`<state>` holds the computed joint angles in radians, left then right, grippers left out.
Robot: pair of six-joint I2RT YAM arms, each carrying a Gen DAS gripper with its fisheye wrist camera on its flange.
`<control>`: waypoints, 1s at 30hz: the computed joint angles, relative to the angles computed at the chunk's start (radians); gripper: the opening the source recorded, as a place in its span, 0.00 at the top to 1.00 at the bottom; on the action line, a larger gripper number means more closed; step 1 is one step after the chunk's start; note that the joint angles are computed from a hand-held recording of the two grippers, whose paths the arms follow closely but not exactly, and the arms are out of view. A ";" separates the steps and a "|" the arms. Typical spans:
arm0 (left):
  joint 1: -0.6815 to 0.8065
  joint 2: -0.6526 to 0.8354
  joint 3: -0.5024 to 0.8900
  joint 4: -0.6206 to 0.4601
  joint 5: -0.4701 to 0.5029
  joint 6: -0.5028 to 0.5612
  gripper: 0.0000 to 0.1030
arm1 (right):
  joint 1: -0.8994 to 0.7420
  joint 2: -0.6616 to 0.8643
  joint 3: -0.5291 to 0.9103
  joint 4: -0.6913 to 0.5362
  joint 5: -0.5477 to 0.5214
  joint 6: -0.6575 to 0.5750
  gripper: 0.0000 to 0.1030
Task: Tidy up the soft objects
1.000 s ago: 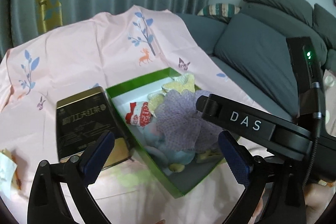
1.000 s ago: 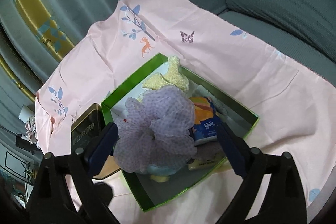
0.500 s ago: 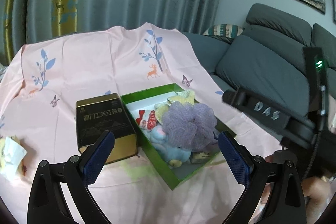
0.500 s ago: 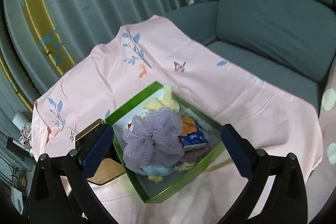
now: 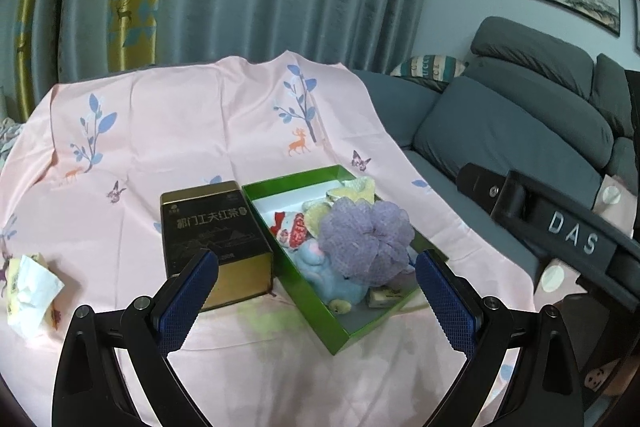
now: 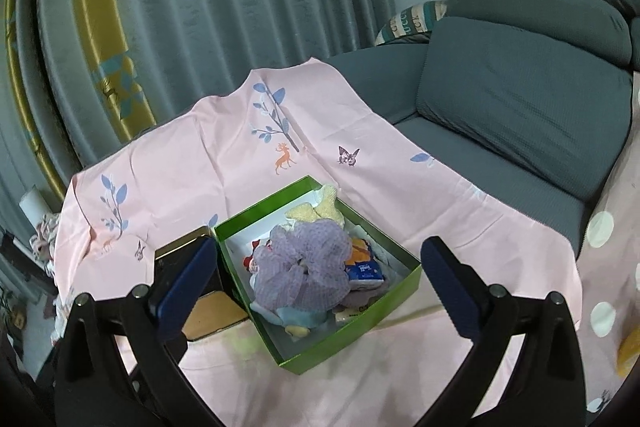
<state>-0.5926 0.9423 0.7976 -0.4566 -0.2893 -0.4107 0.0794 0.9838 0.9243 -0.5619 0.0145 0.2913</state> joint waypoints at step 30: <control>0.025 -0.097 -0.015 -0.029 0.066 0.009 0.04 | 0.102 -0.072 0.005 -0.065 0.141 0.007 0.01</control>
